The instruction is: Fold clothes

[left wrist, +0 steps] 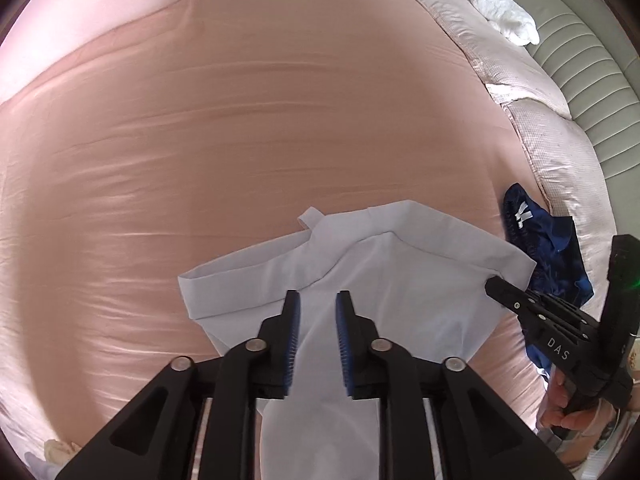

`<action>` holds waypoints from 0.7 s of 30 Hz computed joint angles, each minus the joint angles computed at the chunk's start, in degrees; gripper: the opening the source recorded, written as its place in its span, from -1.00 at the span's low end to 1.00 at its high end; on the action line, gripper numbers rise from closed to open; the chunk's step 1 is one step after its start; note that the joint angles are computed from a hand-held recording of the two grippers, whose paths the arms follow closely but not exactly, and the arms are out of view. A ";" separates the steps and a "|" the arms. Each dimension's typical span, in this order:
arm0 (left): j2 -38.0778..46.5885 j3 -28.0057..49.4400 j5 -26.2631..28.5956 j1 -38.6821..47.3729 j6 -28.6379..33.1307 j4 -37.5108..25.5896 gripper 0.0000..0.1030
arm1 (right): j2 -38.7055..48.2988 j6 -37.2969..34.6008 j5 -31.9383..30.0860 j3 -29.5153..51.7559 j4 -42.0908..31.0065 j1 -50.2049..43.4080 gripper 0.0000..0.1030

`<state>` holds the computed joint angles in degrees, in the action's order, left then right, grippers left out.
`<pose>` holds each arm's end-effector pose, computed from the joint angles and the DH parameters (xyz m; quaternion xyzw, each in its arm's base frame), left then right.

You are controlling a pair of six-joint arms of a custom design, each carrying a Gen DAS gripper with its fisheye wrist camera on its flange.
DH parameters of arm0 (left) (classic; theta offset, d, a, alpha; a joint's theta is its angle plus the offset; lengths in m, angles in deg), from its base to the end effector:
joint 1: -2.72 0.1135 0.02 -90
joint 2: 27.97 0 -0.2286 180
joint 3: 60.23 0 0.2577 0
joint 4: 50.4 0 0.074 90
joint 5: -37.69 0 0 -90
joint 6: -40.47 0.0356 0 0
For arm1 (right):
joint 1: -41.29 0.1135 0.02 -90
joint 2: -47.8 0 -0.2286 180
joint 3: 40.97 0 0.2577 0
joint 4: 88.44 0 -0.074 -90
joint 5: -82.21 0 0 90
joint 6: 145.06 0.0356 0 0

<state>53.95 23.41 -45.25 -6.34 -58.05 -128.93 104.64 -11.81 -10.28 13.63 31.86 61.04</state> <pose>0.2663 -0.0469 0.2411 0.0117 0.9915 -0.0780 0.1039 0.1915 0.0704 0.1981 0.1924 0.9507 0.1446 0.1956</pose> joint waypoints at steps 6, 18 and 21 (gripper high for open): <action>-0.70 -4.62 3.83 5.18 -1.00 2.96 0.04 | -6.06 2.42 -5.00 -6.90 4.17 -5.44 -0.03; -3.07 -14.23 3.12 10.93 -2.93 8.02 0.07 | -12.48 5.10 -7.79 -15.63 4.58 -6.48 0.11; -3.09 -16.66 5.84 13.11 -3.61 10.22 0.08 | -12.93 5.17 -7.94 -16.19 5.97 -5.71 0.11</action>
